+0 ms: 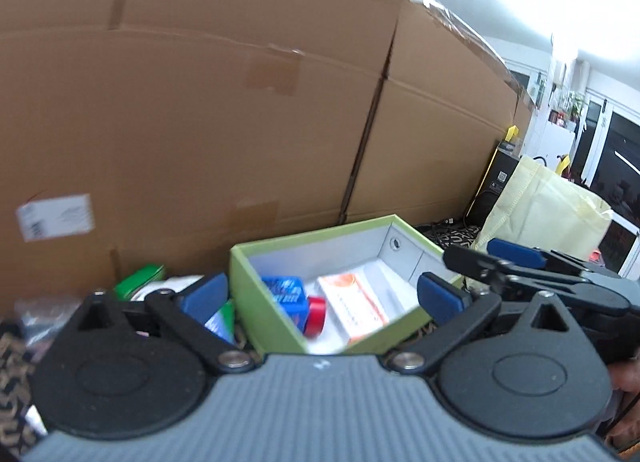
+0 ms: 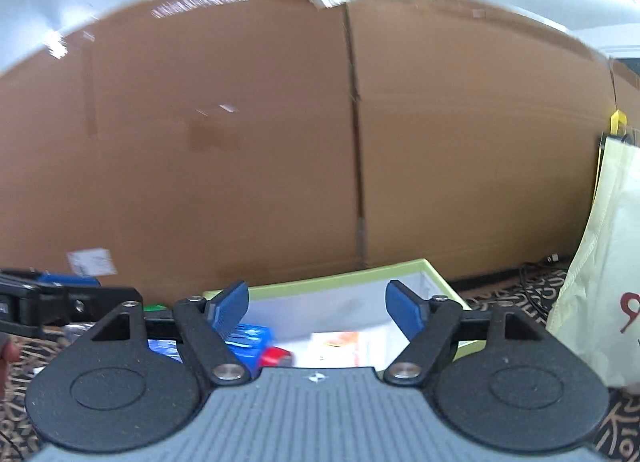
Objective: Organize objects
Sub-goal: 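Carry the tape and tube into the green box and open both grippers, then grasp the yellow medicine box with the left gripper while the right gripper grasps the silver box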
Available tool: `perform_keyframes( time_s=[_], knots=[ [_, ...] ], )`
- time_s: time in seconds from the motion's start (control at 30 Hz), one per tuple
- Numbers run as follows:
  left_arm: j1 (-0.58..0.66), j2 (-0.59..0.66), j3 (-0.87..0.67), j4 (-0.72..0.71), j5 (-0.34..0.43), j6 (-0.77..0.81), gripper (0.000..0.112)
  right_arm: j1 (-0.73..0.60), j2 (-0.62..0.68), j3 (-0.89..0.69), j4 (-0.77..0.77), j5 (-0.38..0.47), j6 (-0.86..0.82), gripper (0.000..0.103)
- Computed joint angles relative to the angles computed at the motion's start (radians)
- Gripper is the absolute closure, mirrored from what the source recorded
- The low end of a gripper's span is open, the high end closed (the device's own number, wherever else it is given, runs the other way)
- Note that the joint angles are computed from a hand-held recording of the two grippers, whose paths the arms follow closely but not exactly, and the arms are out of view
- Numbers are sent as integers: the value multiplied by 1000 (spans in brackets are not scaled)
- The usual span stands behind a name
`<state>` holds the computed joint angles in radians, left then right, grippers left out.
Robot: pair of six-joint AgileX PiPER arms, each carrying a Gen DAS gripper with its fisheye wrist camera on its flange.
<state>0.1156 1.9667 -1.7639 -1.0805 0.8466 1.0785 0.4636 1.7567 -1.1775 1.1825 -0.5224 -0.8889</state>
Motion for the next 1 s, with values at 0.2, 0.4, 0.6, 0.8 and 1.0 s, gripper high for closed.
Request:
perform_keyframes(
  time_s=[0.2,0.4,0.6,0.8,1.0],
  knots=[
    [109,-143,285,-95,-50,194,9,138,-27,160,-177,-136,224,18],
    [236,-171,426,-118,-29,238,9,219,38,149,-163,-137,239,18],
    [319,-135,473,-124,-74,300,9,277,138,66,-70,-94,115,28],
    [357,-10,314,-26,-57,204,9,270,250,-95,77,29,-117,47],
    [342,165,19,92,2,18,9,242,323,-225,215,70,-301,50]
  ],
)
